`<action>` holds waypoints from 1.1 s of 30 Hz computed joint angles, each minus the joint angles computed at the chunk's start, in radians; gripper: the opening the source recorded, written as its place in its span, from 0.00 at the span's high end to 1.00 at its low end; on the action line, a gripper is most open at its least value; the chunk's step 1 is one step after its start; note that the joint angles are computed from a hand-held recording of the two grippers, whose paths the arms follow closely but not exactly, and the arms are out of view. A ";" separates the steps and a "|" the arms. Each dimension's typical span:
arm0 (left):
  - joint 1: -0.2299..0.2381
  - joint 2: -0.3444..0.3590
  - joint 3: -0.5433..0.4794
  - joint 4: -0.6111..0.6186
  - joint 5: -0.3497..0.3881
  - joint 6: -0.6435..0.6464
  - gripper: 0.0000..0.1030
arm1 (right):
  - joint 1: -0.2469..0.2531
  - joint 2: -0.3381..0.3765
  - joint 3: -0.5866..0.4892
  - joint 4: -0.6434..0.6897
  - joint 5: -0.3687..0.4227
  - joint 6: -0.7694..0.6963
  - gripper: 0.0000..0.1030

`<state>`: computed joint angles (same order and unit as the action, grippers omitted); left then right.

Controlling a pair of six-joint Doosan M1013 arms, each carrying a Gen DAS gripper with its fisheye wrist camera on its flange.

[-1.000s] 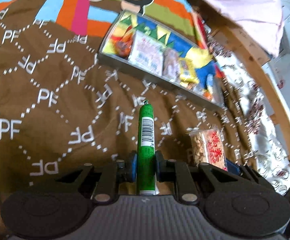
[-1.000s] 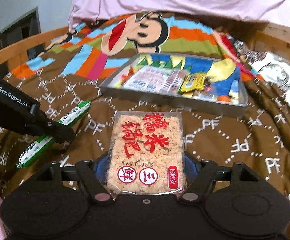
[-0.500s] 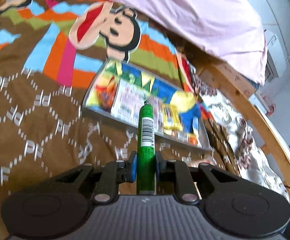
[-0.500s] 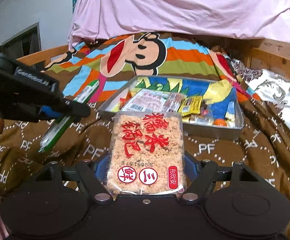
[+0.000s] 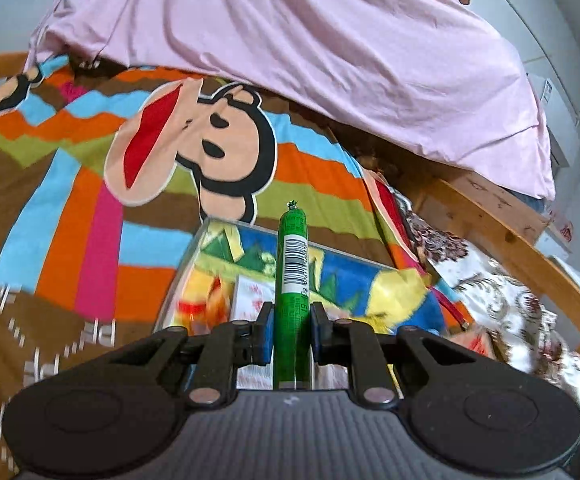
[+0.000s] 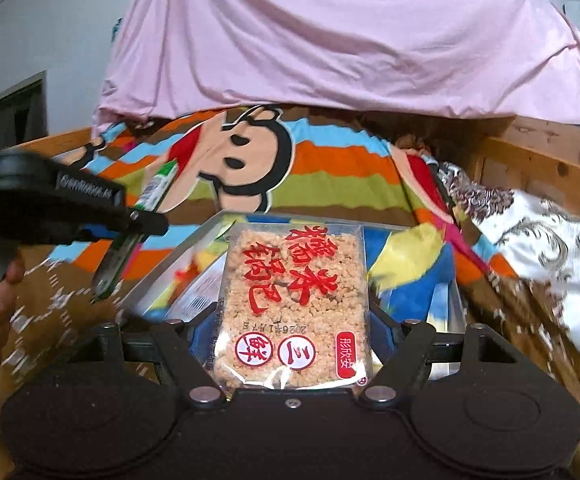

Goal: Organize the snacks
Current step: 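Carry the green tube and rice-cake pack with both grippers over the tray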

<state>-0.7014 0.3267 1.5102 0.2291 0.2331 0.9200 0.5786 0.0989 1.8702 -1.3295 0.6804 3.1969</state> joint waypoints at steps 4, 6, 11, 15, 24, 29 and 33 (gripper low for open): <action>0.013 0.047 -0.049 -0.016 0.004 0.041 0.81 | -0.039 0.047 -0.040 -0.055 -0.015 0.034 0.27; 0.025 0.066 -0.065 -0.125 -0.002 0.129 0.81 | -0.057 0.070 -0.061 -0.062 -0.031 0.033 0.27; 0.035 0.110 -0.105 -0.147 0.016 0.171 0.81 | -0.087 0.119 -0.097 -0.052 -0.068 0.011 0.27; 0.041 0.136 -0.130 -0.198 0.052 0.214 0.81 | -0.100 0.143 -0.114 -0.024 -0.072 -0.036 0.27; 0.029 0.164 -0.172 -0.184 0.126 0.269 0.81 | -0.122 0.164 -0.129 0.045 -0.053 -0.061 0.27; 0.021 0.176 -0.187 -0.188 0.160 0.294 0.81 | -0.130 0.168 -0.128 0.079 -0.047 -0.067 0.27; 0.019 0.182 -0.194 -0.197 0.178 0.311 0.81 | -0.133 0.171 -0.129 0.087 -0.044 -0.069 0.27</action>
<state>-0.6828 0.5088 1.3161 0.0323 0.4114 1.2308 0.4459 0.2699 1.7410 -1.2421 0.6367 3.1282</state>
